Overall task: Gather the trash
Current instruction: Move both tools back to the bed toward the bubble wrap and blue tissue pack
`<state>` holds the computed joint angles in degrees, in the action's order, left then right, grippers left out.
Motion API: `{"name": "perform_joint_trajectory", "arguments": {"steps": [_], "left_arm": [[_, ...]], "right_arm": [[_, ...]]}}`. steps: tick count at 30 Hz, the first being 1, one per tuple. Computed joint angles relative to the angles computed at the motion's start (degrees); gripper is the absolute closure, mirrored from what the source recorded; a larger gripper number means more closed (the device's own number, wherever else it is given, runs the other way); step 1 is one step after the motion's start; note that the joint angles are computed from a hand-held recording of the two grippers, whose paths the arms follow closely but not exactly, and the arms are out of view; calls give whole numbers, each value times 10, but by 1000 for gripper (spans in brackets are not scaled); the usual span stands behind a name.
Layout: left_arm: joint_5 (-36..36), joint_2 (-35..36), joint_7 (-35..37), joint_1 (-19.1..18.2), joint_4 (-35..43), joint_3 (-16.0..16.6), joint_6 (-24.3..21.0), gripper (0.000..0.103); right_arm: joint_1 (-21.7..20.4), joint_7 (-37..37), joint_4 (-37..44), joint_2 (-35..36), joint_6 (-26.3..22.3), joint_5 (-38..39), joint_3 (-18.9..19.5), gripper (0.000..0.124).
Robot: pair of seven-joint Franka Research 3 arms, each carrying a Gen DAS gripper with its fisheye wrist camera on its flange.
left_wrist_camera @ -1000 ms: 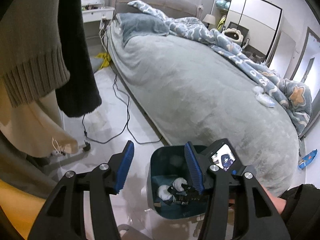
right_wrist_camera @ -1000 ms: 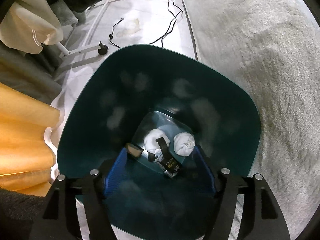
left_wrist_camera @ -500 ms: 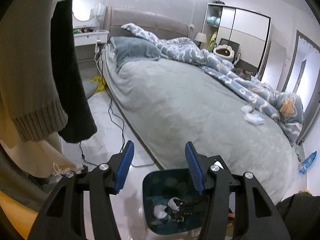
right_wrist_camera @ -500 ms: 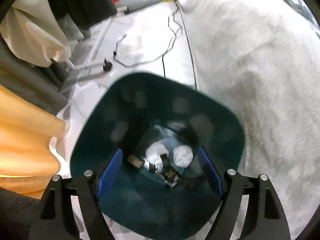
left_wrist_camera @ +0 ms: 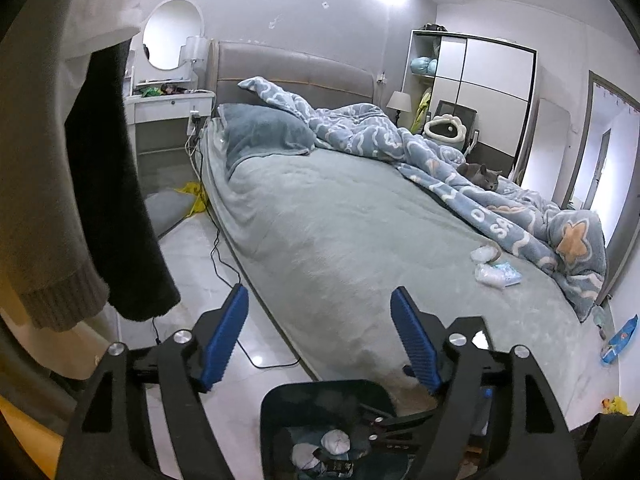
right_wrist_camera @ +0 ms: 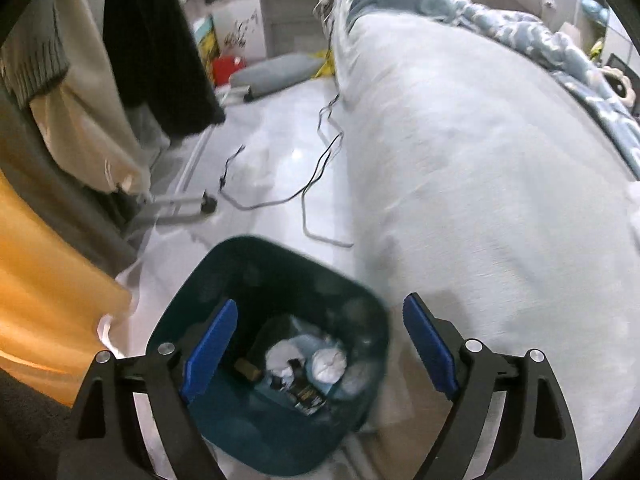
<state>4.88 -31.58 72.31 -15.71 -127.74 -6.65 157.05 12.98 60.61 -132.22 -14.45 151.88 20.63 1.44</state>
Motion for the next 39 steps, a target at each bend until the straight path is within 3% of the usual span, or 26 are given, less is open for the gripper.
{"name": "perform_joint_trajectory", "arguments": {"steps": [5,15,31,39], "left_arm": [[-2,26,-9,-6,23,-13,16,17],[35,104,-47,-2,87,-56,28,13],[48,205,-74,-25,164,-79,23,9],[46,260,-58,-43,207,-92,24,8]], "right_arm": [[-8,-39,-2,-16,35,12,-19,38],[-28,-107,11,-23,54,60,-54,37],[-81,-195,81,6,29,157,-105,36],[-121,-224,109,36,21,177,-110,35]]}}
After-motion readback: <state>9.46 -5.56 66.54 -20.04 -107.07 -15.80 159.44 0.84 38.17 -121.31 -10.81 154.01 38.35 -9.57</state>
